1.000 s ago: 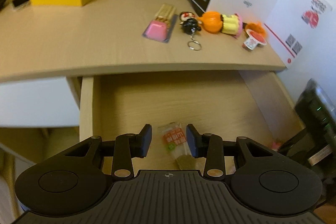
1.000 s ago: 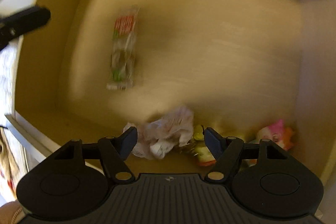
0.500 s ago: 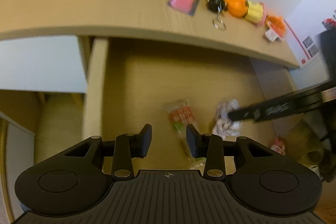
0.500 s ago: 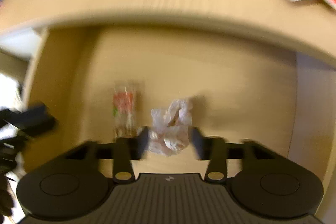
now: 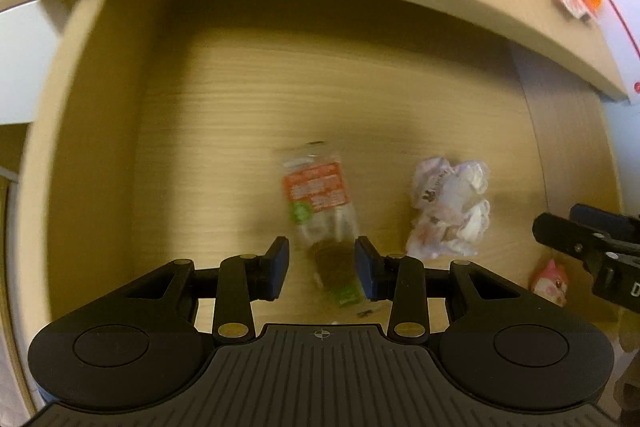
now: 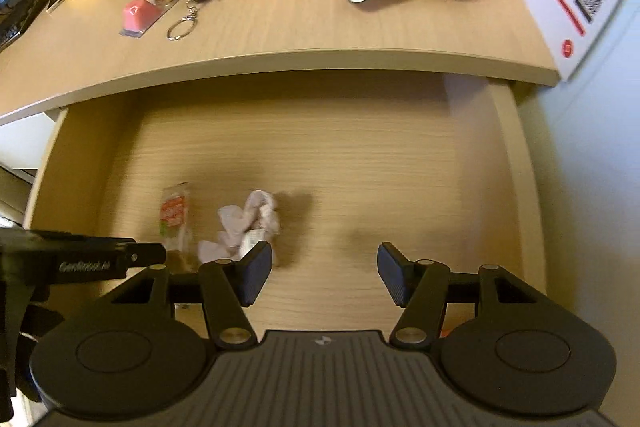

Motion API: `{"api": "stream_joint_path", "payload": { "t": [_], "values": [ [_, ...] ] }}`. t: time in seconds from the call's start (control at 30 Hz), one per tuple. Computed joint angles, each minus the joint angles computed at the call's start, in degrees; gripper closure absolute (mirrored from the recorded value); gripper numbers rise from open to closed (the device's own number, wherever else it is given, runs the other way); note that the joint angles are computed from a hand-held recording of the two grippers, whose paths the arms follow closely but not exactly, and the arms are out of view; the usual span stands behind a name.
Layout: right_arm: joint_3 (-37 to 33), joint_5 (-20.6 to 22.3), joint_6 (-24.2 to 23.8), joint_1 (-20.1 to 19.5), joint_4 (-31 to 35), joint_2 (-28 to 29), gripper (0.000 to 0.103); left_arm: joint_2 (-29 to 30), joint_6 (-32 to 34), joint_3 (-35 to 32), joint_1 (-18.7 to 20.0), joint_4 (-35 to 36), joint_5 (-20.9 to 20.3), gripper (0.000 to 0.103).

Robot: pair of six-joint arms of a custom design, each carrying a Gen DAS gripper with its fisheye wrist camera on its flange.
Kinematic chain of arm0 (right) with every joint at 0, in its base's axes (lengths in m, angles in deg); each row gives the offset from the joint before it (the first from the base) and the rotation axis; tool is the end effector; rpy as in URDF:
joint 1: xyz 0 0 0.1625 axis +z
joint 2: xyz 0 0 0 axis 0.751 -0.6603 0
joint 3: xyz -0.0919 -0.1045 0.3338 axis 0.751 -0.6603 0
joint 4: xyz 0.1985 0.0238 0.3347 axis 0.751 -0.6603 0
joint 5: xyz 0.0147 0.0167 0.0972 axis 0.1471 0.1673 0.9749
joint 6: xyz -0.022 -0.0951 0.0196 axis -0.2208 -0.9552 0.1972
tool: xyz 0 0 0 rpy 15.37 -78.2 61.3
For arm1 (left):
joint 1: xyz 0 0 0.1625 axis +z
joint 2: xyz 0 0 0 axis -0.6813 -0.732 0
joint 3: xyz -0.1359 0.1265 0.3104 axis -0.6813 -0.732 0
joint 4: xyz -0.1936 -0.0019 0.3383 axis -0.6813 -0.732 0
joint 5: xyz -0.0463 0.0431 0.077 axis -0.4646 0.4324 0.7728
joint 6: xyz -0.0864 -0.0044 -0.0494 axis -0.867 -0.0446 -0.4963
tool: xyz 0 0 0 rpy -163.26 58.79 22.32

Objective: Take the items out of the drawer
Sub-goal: 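Lower the left tool into the drawer and grasp the wrapped snack bag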

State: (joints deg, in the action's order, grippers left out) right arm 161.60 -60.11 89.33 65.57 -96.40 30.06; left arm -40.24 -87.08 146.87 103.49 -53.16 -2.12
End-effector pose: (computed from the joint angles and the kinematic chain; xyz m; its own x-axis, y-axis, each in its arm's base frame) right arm 0.2683 -0.4010 -0.0463 -0.8141 -0.2467 0.5257 -0.3757 0.9140 -0.1530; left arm 0.0098 -0.3739 0.2030 -0.8432 -0.1384 -0.5194 0.0223 0.9564 -0.2911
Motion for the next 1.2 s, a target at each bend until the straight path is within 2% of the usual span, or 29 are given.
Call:
{"api": "stream_joint_path", "payload": {
  "t": [0.13,0.33,0.53,0.67,0.73,0.83,0.97,1.03,1.1,1.2],
  "values": [
    [2.9,-0.2,-1.6,0.5,-6.3,-0.5,0.044,4.6,0.1,-0.5,-1.5,1.9,1.5,0.061],
    [5.1,-1.4,-5.3,0.2,-14.0,0.9,0.044,7.8,1.2,0.2,-3.4,-0.5,4.9,0.059],
    [6.0,-1.2,-5.1,-0.7,-17.9,1.2,0.044,7.2,2.4,1.0,-4.1,0.9,5.4,0.060],
    [6.2,1.1,-5.7,-1.5,-17.8,0.4,0.044,6.4,3.4,1.1,-3.5,1.7,4.8,0.062],
    [6.2,1.5,-6.5,-1.5,-17.1,0.1,0.044,5.8,3.3,0.6,-3.2,3.5,3.2,0.063],
    [5.4,1.0,-5.2,-2.0,-12.4,-0.8,0.043,3.0,4.9,0.6,-1.4,3.4,-0.7,0.063],
    [2.6,4.6,2.6,-4.2,7.7,-5.1,0.041,-4.8,6.7,3.3,-2.7,3.0,-1.0,0.063],
    [0.5,7.0,4.6,-4.9,17.3,-5.5,0.041,-9.9,6.8,4.6,-3.7,4.0,-1.5,0.063],
    [-2.4,6.7,6.4,-4.2,26.4,-4.6,0.041,-16.2,6.0,6.3,-5.2,6.1,-1.2,0.063],
    [-5.7,4.8,7.4,-2.5,34.4,-3.1,0.041,-24.4,2.8,8.8,-7.0,8.7,-1.0,0.063]
  ]
}}
